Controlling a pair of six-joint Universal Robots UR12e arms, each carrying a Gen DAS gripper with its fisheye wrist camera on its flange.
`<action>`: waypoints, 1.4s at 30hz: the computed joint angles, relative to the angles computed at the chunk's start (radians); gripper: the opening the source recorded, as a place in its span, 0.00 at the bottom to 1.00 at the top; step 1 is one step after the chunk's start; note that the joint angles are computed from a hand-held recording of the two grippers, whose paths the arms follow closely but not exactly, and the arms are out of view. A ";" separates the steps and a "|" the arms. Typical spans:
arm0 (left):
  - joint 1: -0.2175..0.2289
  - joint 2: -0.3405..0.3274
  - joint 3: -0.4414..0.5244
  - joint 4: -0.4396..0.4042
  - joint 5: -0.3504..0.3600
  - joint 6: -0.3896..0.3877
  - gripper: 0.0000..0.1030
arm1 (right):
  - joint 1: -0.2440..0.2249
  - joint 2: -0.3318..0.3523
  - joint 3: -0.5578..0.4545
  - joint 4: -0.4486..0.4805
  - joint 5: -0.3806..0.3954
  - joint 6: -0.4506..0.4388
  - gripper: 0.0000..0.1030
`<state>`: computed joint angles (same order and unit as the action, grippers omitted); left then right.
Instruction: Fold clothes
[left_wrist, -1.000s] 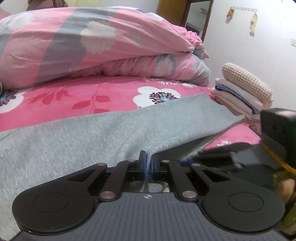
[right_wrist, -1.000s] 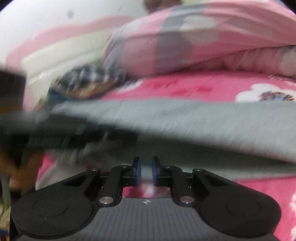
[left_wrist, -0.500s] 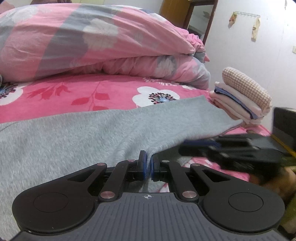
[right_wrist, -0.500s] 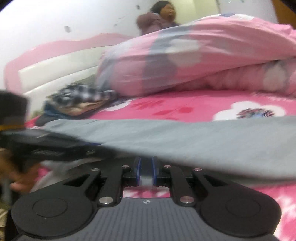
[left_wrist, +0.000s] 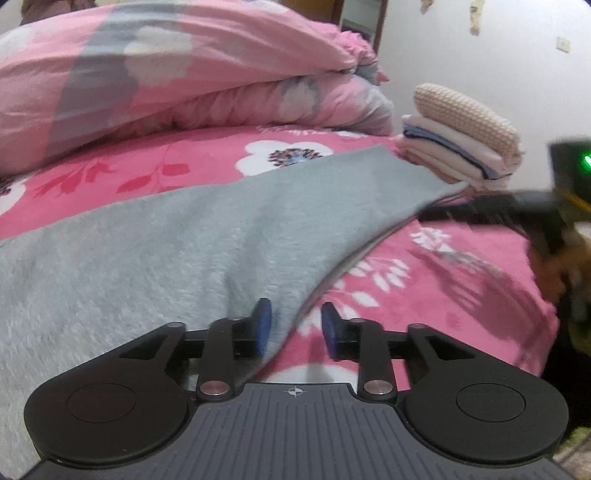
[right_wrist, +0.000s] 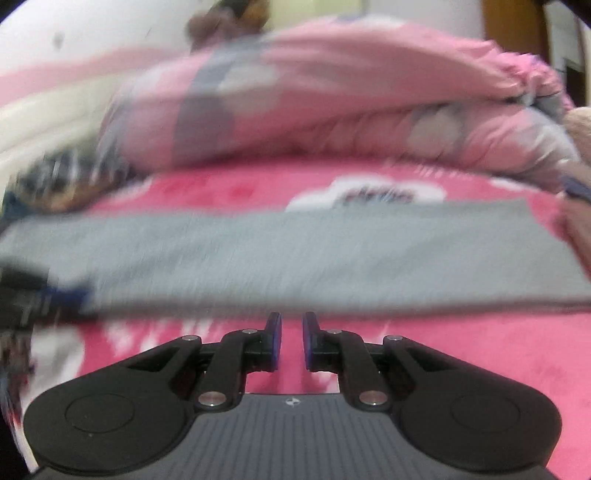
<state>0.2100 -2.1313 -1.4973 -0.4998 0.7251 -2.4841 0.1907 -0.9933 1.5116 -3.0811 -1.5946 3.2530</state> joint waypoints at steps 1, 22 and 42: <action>0.001 0.005 -0.007 0.002 -0.002 0.005 0.32 | -0.003 0.010 -0.014 -0.015 0.005 0.001 0.13; 0.064 0.084 -0.088 0.234 0.129 -0.202 0.43 | -0.037 0.096 -0.111 0.058 0.113 -0.119 0.13; 0.059 -0.050 0.017 0.363 0.468 -0.458 0.44 | 0.049 0.125 -0.301 0.462 0.083 -0.289 0.13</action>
